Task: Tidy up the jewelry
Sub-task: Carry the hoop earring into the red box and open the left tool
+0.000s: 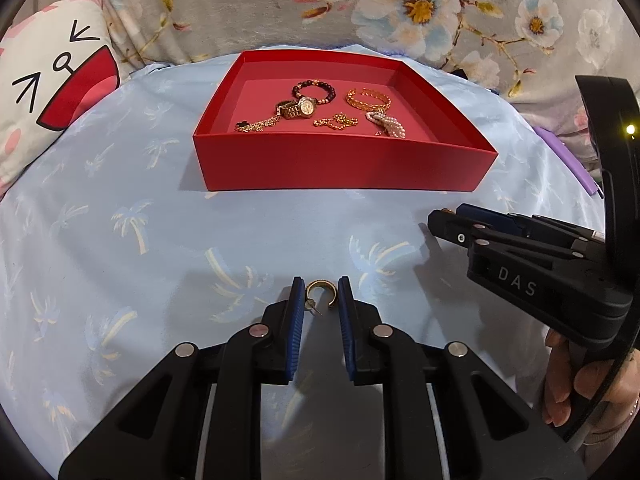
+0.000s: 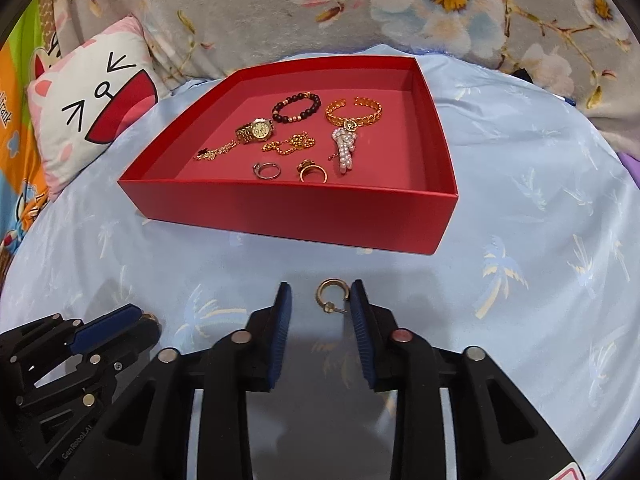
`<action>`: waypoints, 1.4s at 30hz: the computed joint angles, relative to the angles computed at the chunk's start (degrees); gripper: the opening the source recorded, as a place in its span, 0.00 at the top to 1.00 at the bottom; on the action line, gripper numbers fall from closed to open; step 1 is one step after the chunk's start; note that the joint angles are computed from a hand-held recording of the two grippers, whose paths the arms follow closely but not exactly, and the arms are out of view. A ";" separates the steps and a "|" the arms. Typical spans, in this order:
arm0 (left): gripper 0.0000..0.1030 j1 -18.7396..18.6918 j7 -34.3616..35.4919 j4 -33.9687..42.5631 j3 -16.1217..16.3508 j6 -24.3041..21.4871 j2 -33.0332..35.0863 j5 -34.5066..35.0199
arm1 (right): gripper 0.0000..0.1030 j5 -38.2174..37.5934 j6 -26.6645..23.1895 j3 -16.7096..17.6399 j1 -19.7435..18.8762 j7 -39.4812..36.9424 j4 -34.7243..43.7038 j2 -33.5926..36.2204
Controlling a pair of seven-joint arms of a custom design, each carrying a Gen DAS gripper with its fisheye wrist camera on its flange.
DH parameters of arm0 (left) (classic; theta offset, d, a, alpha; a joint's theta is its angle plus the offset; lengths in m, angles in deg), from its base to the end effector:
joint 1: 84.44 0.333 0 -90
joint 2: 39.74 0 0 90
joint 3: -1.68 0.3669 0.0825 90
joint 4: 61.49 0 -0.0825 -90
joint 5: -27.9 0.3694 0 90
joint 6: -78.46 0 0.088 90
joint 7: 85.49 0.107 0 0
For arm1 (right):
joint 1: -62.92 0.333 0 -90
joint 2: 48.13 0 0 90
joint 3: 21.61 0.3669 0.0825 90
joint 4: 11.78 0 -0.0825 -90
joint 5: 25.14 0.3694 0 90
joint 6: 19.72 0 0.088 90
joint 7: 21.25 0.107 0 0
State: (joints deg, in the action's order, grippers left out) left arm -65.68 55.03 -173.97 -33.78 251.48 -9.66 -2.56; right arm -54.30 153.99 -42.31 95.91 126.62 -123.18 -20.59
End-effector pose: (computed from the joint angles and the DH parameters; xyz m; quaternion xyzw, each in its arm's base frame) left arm 0.6602 -0.1035 0.3558 -0.4772 0.8053 -0.3306 0.1207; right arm 0.6410 0.2092 0.3634 -0.5916 0.7338 -0.2203 0.2509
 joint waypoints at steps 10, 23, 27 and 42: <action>0.84 0.60 0.90 -0.09 -0.73 -0.22 0.04 -0.29 | 0.85 0.24 1.35 -0.66 0.38 0.36 -1.33 -0.51; 0.84 4.73 3.49 -0.15 -4.49 -1.37 -0.87 -3.81 | 0.85 -1.03 5.38 -12.43 11.45 5.69 -6.89 -2.73; 0.84 5.29 5.74 2.94 -4.33 -4.55 -1.85 -7.03 | 0.85 -1.91 7.08 -16.82 15.16 6.18 -7.09 -3.87; 0.84 -16.74 -13.63 31.31 16.64 -11.53 10.21 7.49 | 0.85 6.38 -2.19 1.99 -8.00 -4.87 14.76 4.88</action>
